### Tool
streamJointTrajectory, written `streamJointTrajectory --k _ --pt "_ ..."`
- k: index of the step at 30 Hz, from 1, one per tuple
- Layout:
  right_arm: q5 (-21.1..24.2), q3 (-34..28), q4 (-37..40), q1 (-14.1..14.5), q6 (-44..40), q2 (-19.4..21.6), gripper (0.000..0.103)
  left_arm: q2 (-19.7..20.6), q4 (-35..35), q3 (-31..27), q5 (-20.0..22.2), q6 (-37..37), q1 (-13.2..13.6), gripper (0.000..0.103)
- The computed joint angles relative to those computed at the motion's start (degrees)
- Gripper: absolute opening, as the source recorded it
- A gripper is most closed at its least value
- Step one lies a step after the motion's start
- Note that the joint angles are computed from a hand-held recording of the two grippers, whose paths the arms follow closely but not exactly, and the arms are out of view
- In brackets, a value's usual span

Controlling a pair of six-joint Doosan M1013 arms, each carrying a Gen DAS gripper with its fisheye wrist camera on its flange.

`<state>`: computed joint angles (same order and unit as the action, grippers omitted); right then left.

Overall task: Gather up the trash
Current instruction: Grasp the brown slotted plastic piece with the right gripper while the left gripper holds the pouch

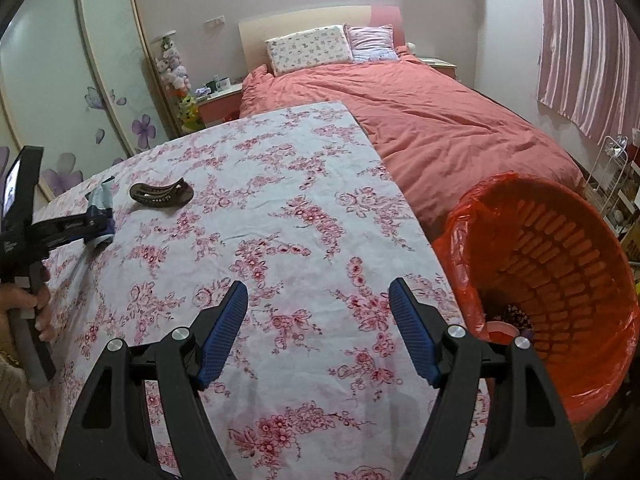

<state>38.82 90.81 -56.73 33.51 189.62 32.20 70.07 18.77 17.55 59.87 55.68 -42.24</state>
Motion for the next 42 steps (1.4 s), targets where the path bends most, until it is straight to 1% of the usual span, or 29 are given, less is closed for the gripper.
streamJointTrajectory --k 1,4,6,7,8,10,12,15,19,21,23,25,27,28,29,30,31,32,33,34,36,38,42 --pt "0.01 -0.15 0.16 0.03 -0.35 0.09 0.073 -1.66 0.40 3.25 -1.17 -0.02 0.13 0.026" --pt "0.10 -1.08 0.65 0.15 -2.14 0.60 0.073 -5.40 1.65 10.62 -3.82 -1.17 0.61 0.027" --pt "-0.13 -2.01 0.96 0.11 -3.45 1.02 0.073 -6.89 2.44 13.74 -5.36 -2.29 0.94 0.033" --pt "-0.56 -2.84 1.22 0.00 -4.37 1.41 0.073 -7.39 2.75 14.91 -6.24 -3.18 1.09 0.039" --pt "-0.84 -3.53 1.46 -0.09 -5.05 1.74 0.073 -7.72 2.75 15.68 -6.89 -4.04 1.24 0.043" --pt "-1.82 -5.31 2.18 -0.39 -7.15 2.60 0.073 -8.02 2.29 16.63 -8.04 -4.61 1.38 0.044" --pt "-1.97 -7.42 3.10 -0.62 -9.62 3.69 0.073 -8.29 3.94 17.83 -9.60 -5.43 1.17 0.045" --pt "-1.40 -11.66 5.59 -1.15 -14.86 5.87 0.071 -8.20 3.88 17.69 -9.67 -5.43 1.11 0.046" --pt "2.52 -18.61 6.55 -1.78 -18.74 9.62 0.068 -8.05 3.84 17.42 -9.36 -5.44 1.10 0.048" --pt "5.30 -22.12 7.83 -2.28 -20.63 11.61 0.068 -7.74 4.13 16.82 -8.77 -5.36 1.00 0.048" --pt "9.03 -26.84 11.86 -3.11 -25.08 14.22 0.066 -7.66 3.94 16.66 -8.75 -5.39 1.03 0.048" --pt "11.49 -30.07 14.70 -3.76 -28.64 16.05 0.066 -7.71 3.55 16.71 -8.98 -5.38 1.11 0.049" --pt "13.46 -32.09 17.05 -4.17 -31.98 17.23 0.066 -7.73 3.44 16.76 -9.03 -5.36 1.11 0.049" --pt "13.93 -32.88 19.61 -4.46 -34.82 17.68 0.066 -7.69 3.45 16.68 -8.96 -5.29 1.10 0.049" --pt "13.05 -32.71 21.69 -4.65 -36.57 17.59 0.065 -7.74 3.45 16.78 -9.04 -5.31 1.12 0.049" --pt "10.31 -31.24 23.11 -4.74 -37.41 16.70 0.064 -7.79 3.36 16.87 -9.15 -5.34 1.15 0.049" --pt "8.53 -30.28 25.52 -4.93 -39.66 15.99 0.064 -7.85 3.25 16.99 -9.30 -5.42 1.17 0.049" --pt "4.87 -28.69 30.58 -5.33 -44.46 14.91 0.063 -7.87 3.20 17.04 -9.37 -5.48 1.15 0.050" --pt "1.48 -27.02 33.96 -5.47 -47.88 13.91 0.063 -7.91 3.06 17.12 -9.51 -5.40 1.19 0.050" --pt "-0.09 -26.17 34.33 -5.35 -48.63 13.37 0.063 -7.96 2.89 17.22 -9.67 -5.33 1.21 0.050" --pt "-2.68 -24.73 31.08 -4.73 -46.02 12.52 0.063 -8.03 2.69 17.39 -9.91 -5.28 1.25 0.051" --pt "-3.46 -25.01 31.66 -4.59 -46.65 12.72 0.063 -8.00 2.71 17.31 -9.78 -5.18 1.21 0.053" --pt "-1.46 -27.93 33.61 -4.09 -48.85 14.56 0.063 -8.00 2.73 17.30 -9.75 -5.16 1.21 0.053"
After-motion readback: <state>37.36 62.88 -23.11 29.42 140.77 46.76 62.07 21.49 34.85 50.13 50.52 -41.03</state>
